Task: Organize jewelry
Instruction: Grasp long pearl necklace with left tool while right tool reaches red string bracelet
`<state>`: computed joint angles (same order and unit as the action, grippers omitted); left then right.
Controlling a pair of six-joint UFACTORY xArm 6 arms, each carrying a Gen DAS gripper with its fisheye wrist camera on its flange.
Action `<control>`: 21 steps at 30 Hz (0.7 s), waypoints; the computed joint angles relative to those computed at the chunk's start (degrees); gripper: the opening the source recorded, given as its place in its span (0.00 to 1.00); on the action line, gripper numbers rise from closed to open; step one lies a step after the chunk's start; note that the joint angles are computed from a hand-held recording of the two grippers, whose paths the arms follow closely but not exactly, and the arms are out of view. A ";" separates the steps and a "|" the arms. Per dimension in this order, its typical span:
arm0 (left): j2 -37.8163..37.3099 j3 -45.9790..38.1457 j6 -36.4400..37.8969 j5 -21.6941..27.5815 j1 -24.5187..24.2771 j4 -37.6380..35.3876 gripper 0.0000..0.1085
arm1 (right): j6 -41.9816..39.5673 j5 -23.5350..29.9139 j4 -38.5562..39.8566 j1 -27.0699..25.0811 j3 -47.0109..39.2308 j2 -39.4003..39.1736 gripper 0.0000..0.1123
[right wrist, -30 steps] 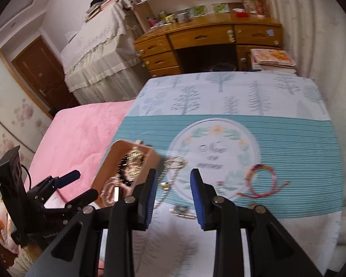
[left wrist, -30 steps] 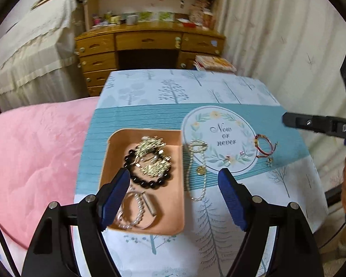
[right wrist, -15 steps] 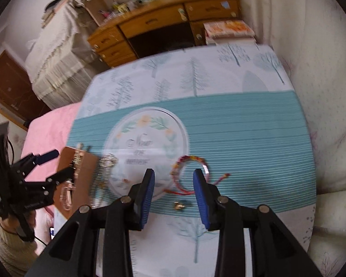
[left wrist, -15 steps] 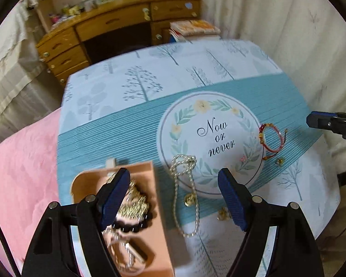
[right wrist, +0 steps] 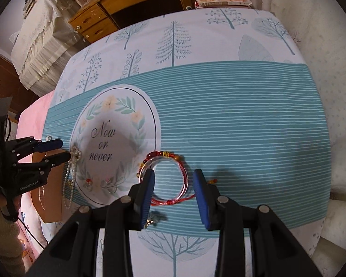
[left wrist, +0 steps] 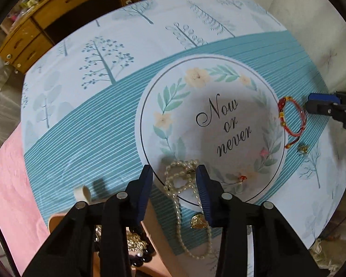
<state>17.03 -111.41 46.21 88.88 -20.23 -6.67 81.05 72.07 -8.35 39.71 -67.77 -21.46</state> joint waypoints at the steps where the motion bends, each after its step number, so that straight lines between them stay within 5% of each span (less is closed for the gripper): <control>1: 0.38 -0.41 0.32 0.40 -0.14 0.38 0.34 | -0.29 -0.10 0.29 -0.21 0.27 -0.06 0.31; 21: 5.97 -8.05 9.04 7.37 -4.84 10.91 0.34 | -4.33 -0.89 4.73 -3.03 1.28 1.22 0.31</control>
<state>23.00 -119.46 55.25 96.25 -25.07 4.24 76.72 71.18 -3.62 36.68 -66.49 -20.24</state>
